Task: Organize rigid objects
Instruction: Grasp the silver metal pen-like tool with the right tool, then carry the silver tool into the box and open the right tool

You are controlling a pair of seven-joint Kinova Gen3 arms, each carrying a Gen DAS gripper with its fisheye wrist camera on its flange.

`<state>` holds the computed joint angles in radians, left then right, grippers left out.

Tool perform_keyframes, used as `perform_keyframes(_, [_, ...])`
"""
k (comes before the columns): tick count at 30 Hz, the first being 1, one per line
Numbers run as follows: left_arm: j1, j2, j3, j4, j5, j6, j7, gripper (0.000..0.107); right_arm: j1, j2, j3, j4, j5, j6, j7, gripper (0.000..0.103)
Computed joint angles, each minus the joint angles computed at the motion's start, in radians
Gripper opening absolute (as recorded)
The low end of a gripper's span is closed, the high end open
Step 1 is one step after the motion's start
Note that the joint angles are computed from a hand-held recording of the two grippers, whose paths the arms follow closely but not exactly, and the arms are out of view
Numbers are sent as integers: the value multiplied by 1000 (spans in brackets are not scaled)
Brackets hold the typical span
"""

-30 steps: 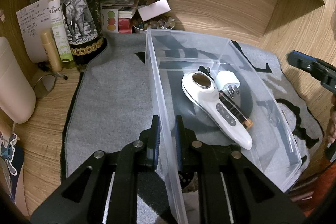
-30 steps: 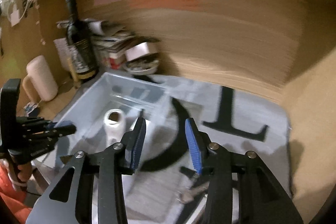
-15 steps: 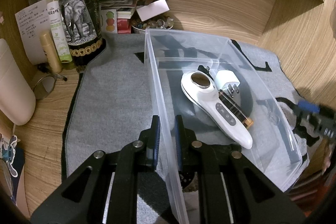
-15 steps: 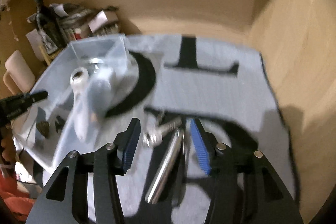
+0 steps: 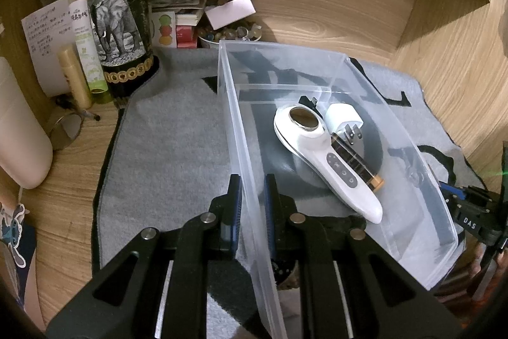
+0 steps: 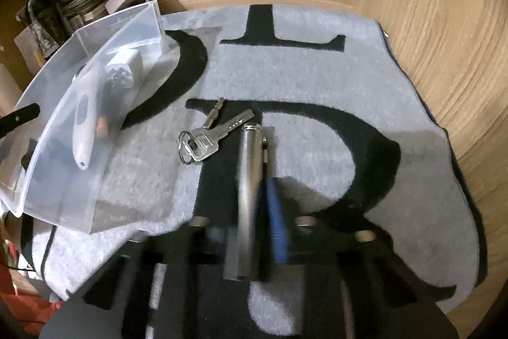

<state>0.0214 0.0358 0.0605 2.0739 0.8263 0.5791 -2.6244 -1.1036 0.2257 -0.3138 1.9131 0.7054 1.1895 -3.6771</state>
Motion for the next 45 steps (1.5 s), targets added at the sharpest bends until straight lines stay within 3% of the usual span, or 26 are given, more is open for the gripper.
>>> perform_keyframes(6, [0,0,0,0,-1,0,0,13,10,-11,1,5,32,-32,19,15])
perform_keyframes(22, [-3,-6,-6,4,3,11,-13,13,6,-39,-12,-93,276,79,83,15])
perform_keyframes(31, [-3,-5,-7,4,3,11,-14,13,26,-18,3,-159,395,-2,221,15])
perform_keyframes(37, [-7,-7,-10,6,8,19,-20,13,68,19,32,-198,355,-149,358,15])
perform_keyframes(45, [-8,-7,-10,6,10,22,-22,13,121,85,87,-263,171,-318,608,15])
